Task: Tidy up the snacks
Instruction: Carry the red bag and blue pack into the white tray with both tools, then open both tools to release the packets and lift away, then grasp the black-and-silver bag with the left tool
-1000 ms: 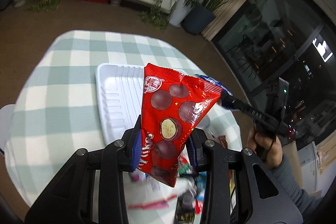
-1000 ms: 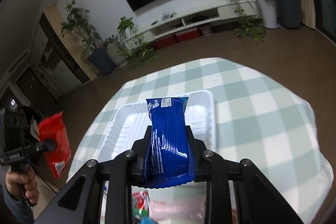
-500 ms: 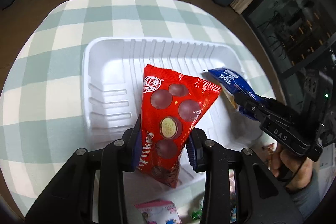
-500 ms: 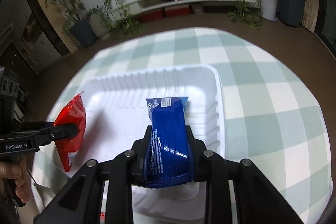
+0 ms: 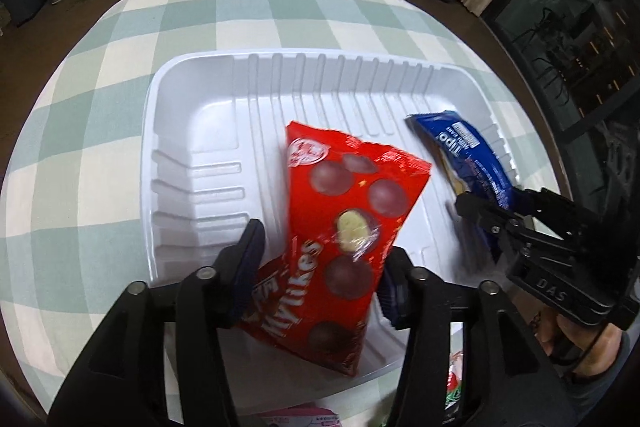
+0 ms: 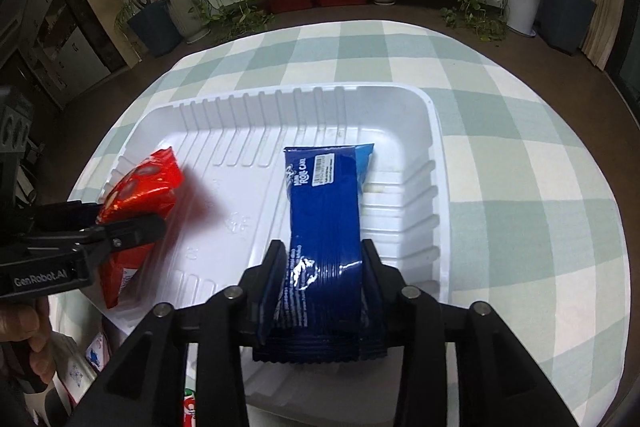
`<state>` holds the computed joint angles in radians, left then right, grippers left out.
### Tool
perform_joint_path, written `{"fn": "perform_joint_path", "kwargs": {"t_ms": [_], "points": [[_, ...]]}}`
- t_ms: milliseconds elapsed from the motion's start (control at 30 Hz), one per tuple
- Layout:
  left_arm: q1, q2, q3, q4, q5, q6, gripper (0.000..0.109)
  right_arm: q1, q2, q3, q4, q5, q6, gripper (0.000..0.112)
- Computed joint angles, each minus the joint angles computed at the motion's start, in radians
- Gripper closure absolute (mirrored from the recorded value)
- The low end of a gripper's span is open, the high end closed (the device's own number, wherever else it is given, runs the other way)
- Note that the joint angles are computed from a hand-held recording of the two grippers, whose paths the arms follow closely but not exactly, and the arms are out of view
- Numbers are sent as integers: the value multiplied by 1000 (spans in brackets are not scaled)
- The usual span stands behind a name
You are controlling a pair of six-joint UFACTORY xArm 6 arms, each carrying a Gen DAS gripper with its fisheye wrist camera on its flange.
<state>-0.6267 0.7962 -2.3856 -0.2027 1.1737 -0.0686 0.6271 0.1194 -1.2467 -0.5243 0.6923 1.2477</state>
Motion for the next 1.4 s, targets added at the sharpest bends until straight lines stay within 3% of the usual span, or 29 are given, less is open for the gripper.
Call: {"fn": "perform_joint_path", "kwargs": {"t_ms": [233,300,433,533,600,733,767,867,967,1100,1267,1400], "points": [[-2,-122,172,2,-98,27,45,16,-23,3,-30,21,36,61],[-4,-169,227,6,-129,37,41,25,-50,13,-57,26,66,53],[-10,-300,390,12,-227,50,23,49,-122,40,-124,25,146,39],[-19,-426,555,15,-315,79,10,74,-189,81,-194,2,240,24],[-29,-524,688,8,-398,124,6,114,-237,99,-263,45,342,11],[-55,-750,990,61,-621,202,6,194,-343,170,-403,69,529,11],[-58,-797,1043,67,-641,210,6,231,-386,204,-481,79,605,10],[-53,-894,1123,113,-576,170,6,333,-467,264,-636,157,766,9],[-41,-1033,1287,6,-619,189,6,445,-540,347,-726,235,947,9],[-51,-1170,1455,-25,-626,246,6,577,-598,462,-716,301,1170,9],[-76,-1324,1616,-170,-600,389,6,737,-602,540,-652,397,1392,10],[-109,-1388,1685,-102,-583,294,6,805,-553,507,-562,499,1374,17]]}}
